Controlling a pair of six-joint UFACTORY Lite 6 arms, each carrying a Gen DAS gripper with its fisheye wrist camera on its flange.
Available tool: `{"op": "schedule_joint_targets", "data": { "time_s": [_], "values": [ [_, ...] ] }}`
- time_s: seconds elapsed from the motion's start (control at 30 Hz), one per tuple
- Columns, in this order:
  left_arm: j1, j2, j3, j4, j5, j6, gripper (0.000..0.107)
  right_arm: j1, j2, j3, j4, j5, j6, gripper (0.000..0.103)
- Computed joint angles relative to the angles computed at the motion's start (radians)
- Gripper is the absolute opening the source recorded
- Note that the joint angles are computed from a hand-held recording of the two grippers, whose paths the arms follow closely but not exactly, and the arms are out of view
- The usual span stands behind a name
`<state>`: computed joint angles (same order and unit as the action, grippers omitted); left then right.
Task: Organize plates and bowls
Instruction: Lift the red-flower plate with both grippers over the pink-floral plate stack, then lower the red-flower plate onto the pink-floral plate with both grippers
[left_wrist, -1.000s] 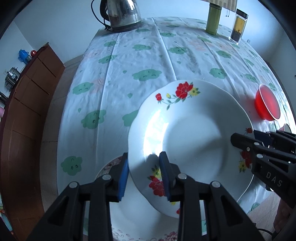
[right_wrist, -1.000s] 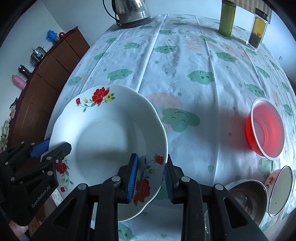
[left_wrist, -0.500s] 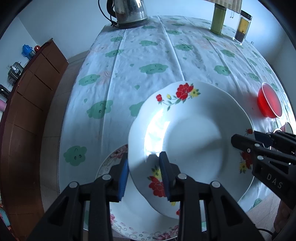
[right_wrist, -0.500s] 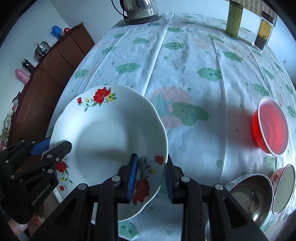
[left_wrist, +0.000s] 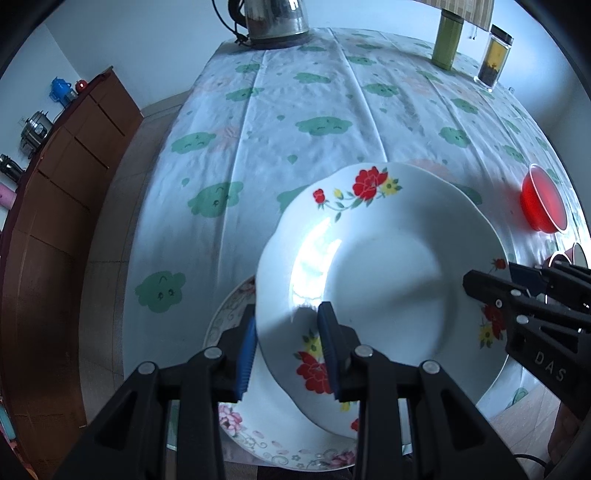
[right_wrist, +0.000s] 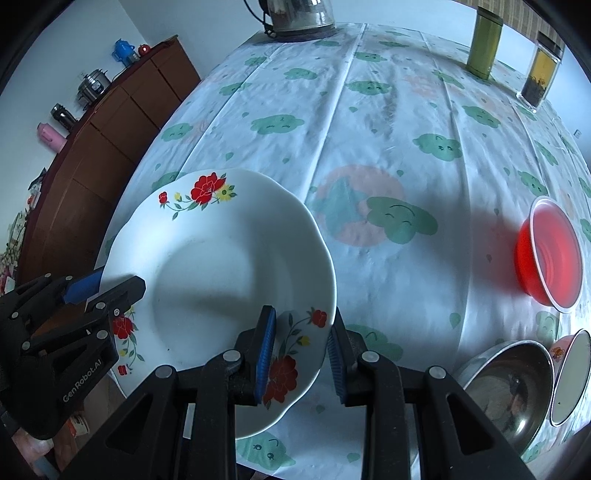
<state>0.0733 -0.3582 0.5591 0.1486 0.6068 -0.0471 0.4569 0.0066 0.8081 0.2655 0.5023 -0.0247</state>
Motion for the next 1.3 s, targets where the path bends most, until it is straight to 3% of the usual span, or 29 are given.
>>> {"op": "schedule_joint_targets", "data": {
  "time_s": [0.87,1.3],
  "values": [
    [0.273,-0.073,-0.106,-0.088,-0.009,0.241,0.031,0.193,0.042,-0.002,-0.015,-0.027,0.068,0.03],
    [0.314,-0.088,-0.154,-0.086,-0.026,0.264,0.032,0.241,0.061,-0.025,-0.017,-0.051,0.073,0.03]
  ]
}}
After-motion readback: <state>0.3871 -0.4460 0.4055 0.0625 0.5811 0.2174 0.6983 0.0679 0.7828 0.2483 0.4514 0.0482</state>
